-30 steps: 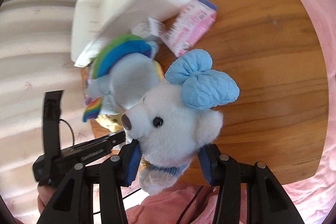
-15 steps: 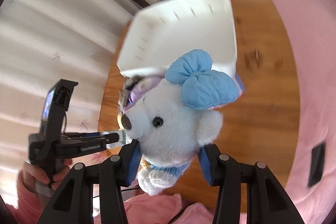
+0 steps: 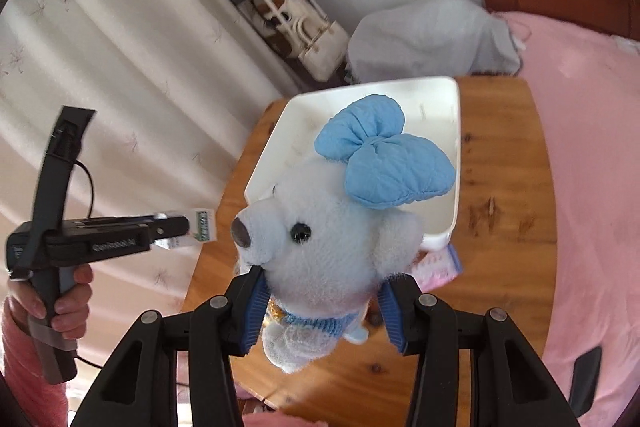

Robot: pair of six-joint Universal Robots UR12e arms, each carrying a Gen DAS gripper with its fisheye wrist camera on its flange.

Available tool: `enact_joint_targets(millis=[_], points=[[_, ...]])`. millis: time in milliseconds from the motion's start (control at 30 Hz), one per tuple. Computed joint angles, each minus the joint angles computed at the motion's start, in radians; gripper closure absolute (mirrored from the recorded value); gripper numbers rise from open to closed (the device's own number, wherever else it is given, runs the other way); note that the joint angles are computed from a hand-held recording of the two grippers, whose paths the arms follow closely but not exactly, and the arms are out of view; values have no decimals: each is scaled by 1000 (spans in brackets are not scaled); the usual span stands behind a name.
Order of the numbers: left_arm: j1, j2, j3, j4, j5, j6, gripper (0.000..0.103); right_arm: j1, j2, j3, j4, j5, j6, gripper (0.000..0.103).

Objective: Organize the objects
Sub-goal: 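Carry the teddy and white box over the white tray and open both tools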

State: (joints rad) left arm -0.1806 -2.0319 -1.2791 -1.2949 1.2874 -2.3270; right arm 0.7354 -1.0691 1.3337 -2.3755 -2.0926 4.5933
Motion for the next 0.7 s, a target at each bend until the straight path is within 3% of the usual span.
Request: enact_joint_targets(millis=[367,467,700], points=[[-30,-82,80,47,-68,-1,64,-30,19,-9,48,-83,25,53],[-37,-103,95,61,-75,-7,64,-45,26,-4,41,-78,14,53],[-62,-149,125,88,-38,-39,64,-81,32,8,55,-17,78,52]])
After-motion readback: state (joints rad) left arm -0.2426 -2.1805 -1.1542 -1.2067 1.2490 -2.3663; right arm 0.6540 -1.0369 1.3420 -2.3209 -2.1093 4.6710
